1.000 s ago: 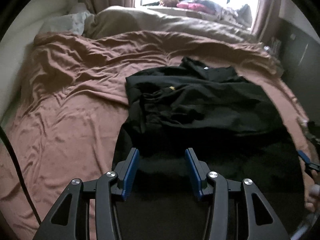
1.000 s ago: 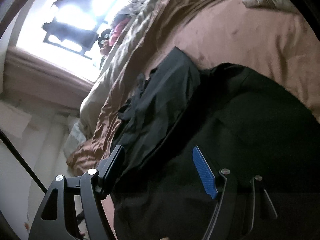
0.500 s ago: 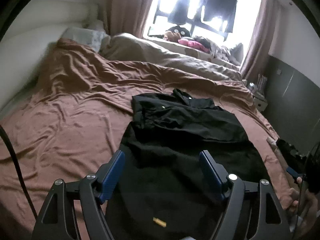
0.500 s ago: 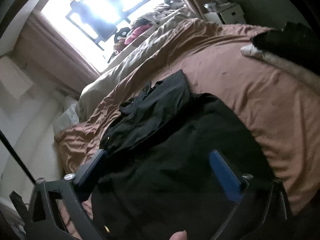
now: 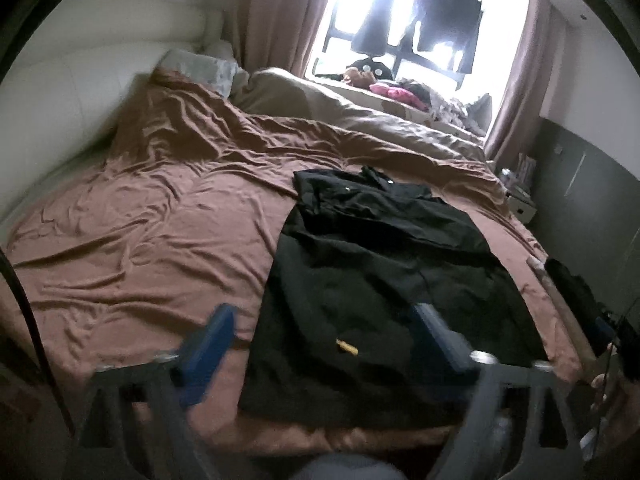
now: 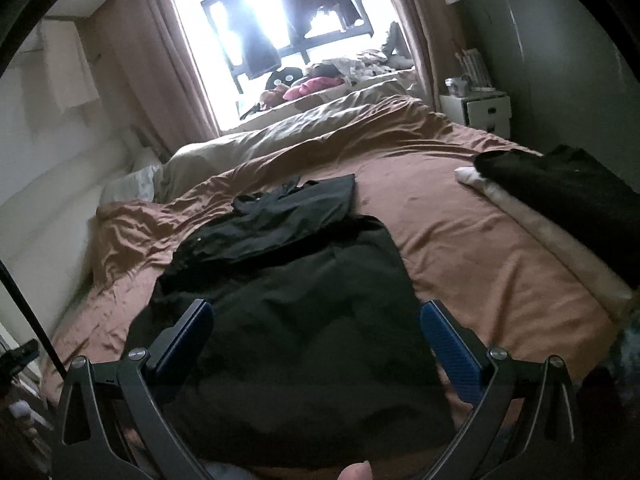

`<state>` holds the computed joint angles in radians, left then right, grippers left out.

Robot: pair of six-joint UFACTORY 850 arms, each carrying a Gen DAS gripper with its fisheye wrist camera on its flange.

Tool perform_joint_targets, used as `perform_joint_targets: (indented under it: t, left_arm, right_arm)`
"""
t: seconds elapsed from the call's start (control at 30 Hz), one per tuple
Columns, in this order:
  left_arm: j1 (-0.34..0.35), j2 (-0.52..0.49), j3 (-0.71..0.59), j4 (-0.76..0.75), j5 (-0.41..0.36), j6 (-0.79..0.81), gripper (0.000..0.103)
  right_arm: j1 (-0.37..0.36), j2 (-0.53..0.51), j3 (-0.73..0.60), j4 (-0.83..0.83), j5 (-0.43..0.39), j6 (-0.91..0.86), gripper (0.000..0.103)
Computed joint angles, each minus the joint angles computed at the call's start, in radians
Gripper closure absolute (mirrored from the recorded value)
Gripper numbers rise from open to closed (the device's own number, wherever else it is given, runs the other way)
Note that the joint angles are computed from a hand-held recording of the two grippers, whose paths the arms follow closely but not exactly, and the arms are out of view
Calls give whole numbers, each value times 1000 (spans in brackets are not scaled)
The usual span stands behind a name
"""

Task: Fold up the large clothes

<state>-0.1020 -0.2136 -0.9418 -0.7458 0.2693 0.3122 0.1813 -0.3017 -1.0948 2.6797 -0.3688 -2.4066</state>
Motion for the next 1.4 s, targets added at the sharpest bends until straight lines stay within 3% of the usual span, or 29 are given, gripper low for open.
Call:
perform_joint_targets:
  t: [0.17,0.43,0.6,0.73,0.93,1.0,1.2,1.27,1.4]
  left_arm:
    - [-18,35,84,34,57,-48,0]
    - [-24,25,160,22,91,-67,0]
    - [-8,15,218,188,130,-270,0]
    - [26,-17,219,356,113,-445,7]
    - [84,-86,184,623,106,-724,26]
    - [98,-120,155,665,90,-765,27]
    - [154,-220,70,986,69,-1096,35]
    - [172,-249,44,1090,71,-1208,35]
    - [189,-283,8,1182,74,-1295,36]
  right_arm:
    - [-2,60,93,155,29,-176,0]
    - [-40,94,163,-36,50,8,0]
    - [-76,81,182,-178,24,129,0]
    - [-122,22,154,-457,-51,432,25]
    - [-170,-64,87,-687,-159,744,30]
    - [-186,-101,60,-740,-219,820,38]
    - [-208,-159,0,-780,-291,924,45]
    - [-219,-185,-22,-803,-340,968,55]
    - [-237,-219,-28,-778,-417,976,55]
